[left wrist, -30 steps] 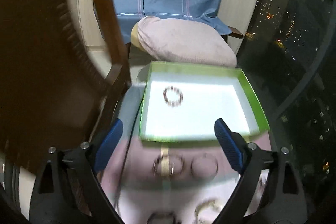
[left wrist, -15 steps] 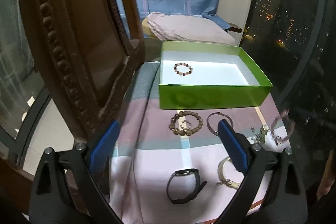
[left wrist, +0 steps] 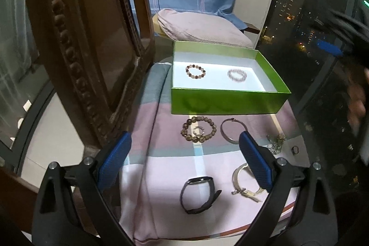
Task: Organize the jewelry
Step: 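Lower the pink beaded bracelet into the green box and open the right tool, then grasp the small black charm beside the jade pendant with the right tool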
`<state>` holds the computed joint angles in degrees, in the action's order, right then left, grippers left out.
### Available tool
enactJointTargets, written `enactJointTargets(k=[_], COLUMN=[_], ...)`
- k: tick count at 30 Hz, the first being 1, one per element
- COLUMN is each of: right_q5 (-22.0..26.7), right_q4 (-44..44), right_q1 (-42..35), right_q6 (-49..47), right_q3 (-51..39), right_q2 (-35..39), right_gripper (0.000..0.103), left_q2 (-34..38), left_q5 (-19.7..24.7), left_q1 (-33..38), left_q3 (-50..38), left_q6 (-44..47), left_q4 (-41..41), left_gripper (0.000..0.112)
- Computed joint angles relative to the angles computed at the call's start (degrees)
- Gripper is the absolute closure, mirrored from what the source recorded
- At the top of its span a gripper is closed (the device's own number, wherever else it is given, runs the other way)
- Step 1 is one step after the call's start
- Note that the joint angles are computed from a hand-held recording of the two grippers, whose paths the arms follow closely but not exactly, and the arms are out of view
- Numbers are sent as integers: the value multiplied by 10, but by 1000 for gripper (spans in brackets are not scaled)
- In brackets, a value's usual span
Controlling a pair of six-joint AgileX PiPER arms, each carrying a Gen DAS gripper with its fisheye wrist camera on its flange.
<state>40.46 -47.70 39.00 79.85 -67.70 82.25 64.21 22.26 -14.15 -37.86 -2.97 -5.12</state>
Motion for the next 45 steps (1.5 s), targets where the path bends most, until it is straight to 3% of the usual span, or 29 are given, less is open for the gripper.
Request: enactJointTargets(k=[5, 8, 13, 17, 21, 24, 30, 40, 43, 45], right_q5=[116, 191, 169, 228, 235, 240, 244, 224, 189, 137], right_q4=[-110, -112, -64, -69, -73, -72, -61, -66, -72, -62], right_q1=[190, 289, 313, 350, 360, 364, 370, 353, 321, 274], right_q6=[174, 264, 244, 235, 252, 256, 259, 269, 268, 247], right_q3=[165, 221, 232, 222, 229, 231, 236, 256, 272, 286], right_q2=[-102, -92, -74, -62, -79, -82, -84, -86, -79, -71], right_gripper=[15, 13, 13, 13, 13, 13, 13, 14, 26, 40], left_q2=[-24, -39, -86, -127, -152, -154, -142, -132, -126, -121], left_q5=[0, -4, -2, 10, 40, 60, 61, 48, 43, 44], left_q1=[-13, -26, -38, -68, -154, -200, -223, -208, -198, -197], left_q3=[14, 31, 65, 90, 102, 103, 99, 98, 98, 97], left_q6=[-20, -65, -113, -165, -325, -402, -440, -404, -383, -384], left_q4=[23, 71, 99, 132, 275, 340, 363, 328, 310, 312], left_gripper=[19, 19, 19, 19, 19, 19, 19, 19, 19, 19])
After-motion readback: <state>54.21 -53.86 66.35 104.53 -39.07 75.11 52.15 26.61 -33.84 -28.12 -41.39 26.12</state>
